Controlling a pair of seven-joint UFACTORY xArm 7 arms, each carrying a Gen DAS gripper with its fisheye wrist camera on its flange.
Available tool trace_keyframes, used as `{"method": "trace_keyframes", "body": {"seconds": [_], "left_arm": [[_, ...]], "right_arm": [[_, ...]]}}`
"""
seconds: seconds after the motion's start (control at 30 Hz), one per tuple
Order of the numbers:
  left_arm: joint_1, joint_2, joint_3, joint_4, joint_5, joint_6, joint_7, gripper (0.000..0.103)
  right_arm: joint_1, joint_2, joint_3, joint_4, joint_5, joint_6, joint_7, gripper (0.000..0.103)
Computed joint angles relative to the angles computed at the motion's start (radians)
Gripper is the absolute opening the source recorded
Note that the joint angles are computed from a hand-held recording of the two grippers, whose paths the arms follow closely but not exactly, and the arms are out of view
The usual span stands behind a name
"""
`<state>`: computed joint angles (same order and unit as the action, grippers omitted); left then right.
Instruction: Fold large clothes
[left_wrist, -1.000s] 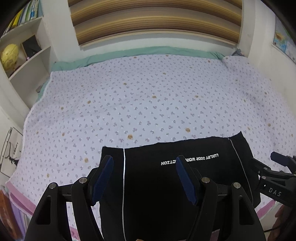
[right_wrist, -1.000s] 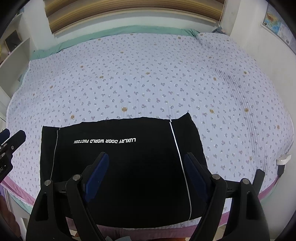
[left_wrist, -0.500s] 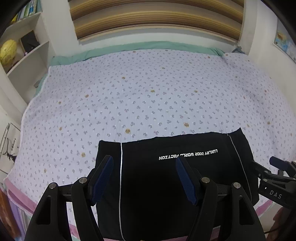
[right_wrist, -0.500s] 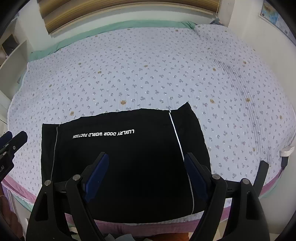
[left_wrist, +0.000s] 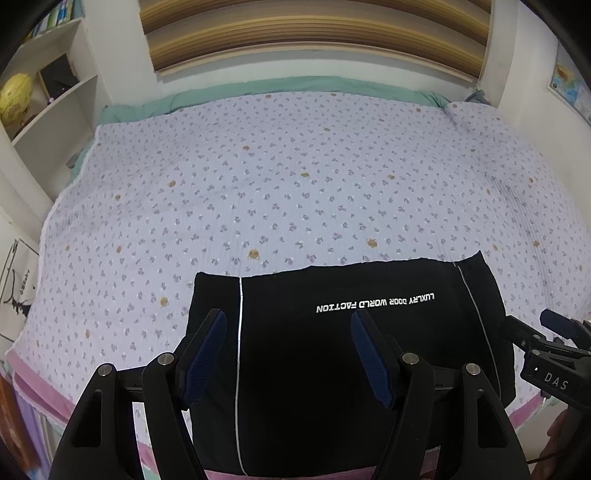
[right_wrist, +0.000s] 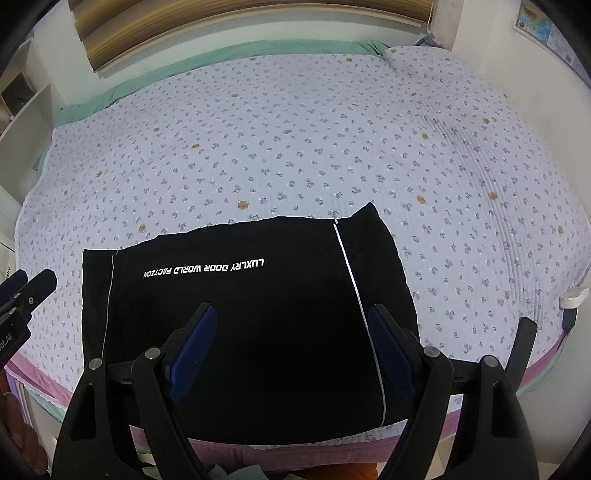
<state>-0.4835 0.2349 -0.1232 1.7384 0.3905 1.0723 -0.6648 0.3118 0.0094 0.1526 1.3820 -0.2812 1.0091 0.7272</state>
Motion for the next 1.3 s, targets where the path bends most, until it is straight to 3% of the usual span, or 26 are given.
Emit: {"method": "trace_keyframes", "body": {"seconds": [1.3], "left_arm": [[0.002,-0.008,-0.006,-0.016,-0.003,0.035,-0.03,0.071]], "right_arm": [[0.001,-0.016,0.006,-0.033,0.024,0.011,-0.021,0.085]]}}
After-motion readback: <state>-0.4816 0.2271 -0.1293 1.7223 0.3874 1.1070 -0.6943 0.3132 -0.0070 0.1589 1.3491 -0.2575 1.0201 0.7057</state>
